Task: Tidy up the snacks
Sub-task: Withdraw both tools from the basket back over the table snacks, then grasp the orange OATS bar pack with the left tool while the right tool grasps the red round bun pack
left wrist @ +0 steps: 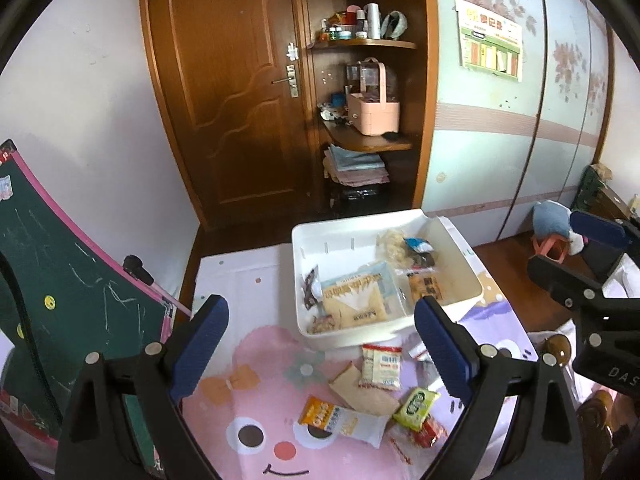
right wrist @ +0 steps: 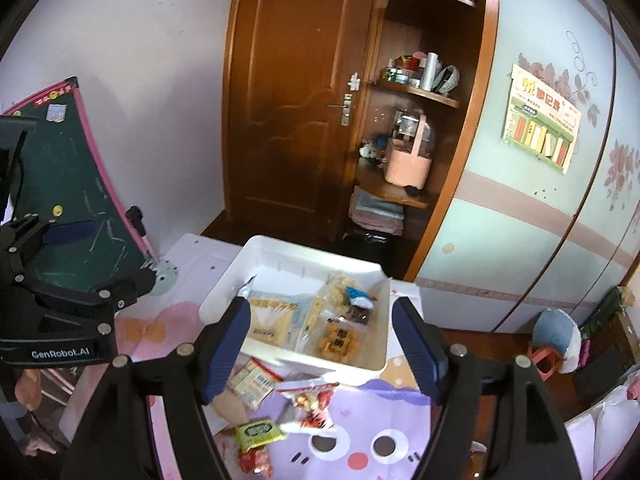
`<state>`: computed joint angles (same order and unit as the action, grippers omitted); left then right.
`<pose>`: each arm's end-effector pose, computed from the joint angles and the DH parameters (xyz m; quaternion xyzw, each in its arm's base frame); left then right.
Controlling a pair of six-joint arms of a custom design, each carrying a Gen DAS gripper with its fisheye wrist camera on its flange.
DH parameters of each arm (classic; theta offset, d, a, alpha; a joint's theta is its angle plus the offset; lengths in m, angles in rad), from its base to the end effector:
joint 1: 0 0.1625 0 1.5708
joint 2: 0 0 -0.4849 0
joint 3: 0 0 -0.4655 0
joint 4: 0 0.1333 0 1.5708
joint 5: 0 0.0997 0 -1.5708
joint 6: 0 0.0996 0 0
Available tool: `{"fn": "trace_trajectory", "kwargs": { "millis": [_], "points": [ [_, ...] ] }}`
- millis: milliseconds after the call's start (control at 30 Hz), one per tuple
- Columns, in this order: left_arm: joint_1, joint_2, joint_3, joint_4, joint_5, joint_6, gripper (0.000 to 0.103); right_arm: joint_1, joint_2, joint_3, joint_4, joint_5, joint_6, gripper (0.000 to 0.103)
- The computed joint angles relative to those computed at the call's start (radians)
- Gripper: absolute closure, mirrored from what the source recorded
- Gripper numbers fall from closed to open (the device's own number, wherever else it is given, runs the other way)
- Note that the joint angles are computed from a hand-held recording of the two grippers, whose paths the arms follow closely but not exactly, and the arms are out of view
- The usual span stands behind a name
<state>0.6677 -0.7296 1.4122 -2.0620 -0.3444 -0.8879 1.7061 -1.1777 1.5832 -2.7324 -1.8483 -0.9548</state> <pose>-0.4987 -0.6824 0.1401 0.0612 0.8136 -0.3983 0.4191 0.2064 -0.7306 0.4255 0.4336 -0.8135 0.2841 0.2635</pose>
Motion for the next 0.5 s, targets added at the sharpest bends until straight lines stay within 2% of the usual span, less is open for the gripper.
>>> {"fn": "trace_trajectory", "kwargs": {
  "millis": [67, 167, 233, 367, 500],
  "points": [
    [-0.004, -0.006, 0.028, -0.024, -0.019, -0.002, 0.009, -0.011, -0.017, 0.028, -0.002, 0.016, -0.011, 0.029],
    [-0.005, -0.016, 0.07, -0.054, -0.054, -0.011, 0.009, -0.017, -0.026, 0.097, -0.113, -0.017, -0.125, 0.029],
    [-0.001, -0.023, 0.108, -0.09, -0.086, -0.016, 0.009, -0.031, -0.042, 0.124, -0.086, 0.0, -0.151, 0.029],
    [0.016, -0.029, 0.171, -0.163, -0.155, -0.03, 0.009, -0.058, -0.043, 0.166, -0.083, -0.029, -0.159, 0.029],
    [0.048, -0.033, 0.232, -0.225, -0.24, -0.092, 0.009, -0.099, -0.029, 0.185, -0.041, -0.058, -0.139, 0.029]
  ]
}}
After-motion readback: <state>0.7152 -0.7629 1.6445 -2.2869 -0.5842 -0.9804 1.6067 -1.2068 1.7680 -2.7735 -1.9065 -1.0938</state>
